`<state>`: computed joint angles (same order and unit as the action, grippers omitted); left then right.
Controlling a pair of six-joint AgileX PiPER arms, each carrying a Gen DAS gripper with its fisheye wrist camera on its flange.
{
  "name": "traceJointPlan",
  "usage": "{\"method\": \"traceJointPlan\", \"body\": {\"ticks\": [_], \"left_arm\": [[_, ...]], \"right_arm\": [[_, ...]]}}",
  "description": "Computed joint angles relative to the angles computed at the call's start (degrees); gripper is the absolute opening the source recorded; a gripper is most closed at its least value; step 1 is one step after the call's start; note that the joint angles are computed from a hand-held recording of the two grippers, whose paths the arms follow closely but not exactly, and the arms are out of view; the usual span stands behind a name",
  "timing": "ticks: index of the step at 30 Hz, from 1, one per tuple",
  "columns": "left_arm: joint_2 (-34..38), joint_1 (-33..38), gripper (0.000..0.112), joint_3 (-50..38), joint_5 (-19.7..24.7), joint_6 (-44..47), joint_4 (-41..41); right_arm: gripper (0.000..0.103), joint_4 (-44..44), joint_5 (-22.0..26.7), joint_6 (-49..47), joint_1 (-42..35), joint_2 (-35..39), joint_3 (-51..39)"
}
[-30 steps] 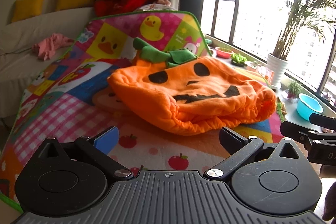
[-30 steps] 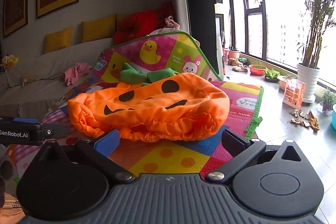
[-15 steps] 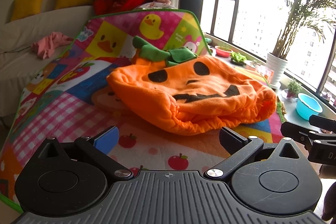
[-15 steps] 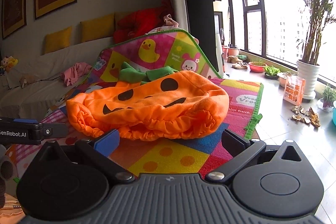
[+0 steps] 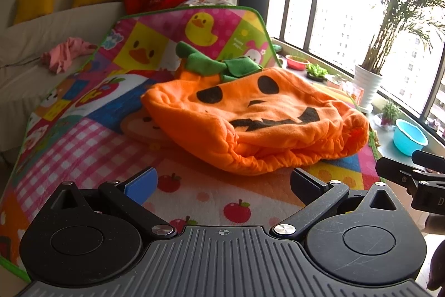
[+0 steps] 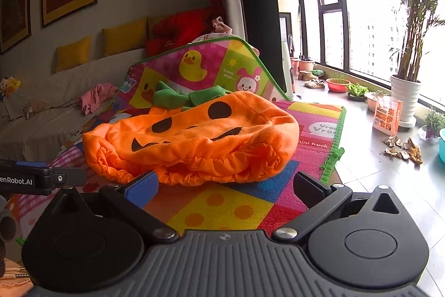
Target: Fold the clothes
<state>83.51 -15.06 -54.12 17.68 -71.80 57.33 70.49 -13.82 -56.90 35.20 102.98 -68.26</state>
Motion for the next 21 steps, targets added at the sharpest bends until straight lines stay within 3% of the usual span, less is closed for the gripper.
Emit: {"method": "traceJointPlan", "body": {"ticks": [21], "left_arm": [[0.55,-0.47,0.103,-0.43,0.87,3.35,-3.01]], "right_arm": [[0.103,-0.28,-0.06,1.09,-0.38,0.38,0.23]]}}
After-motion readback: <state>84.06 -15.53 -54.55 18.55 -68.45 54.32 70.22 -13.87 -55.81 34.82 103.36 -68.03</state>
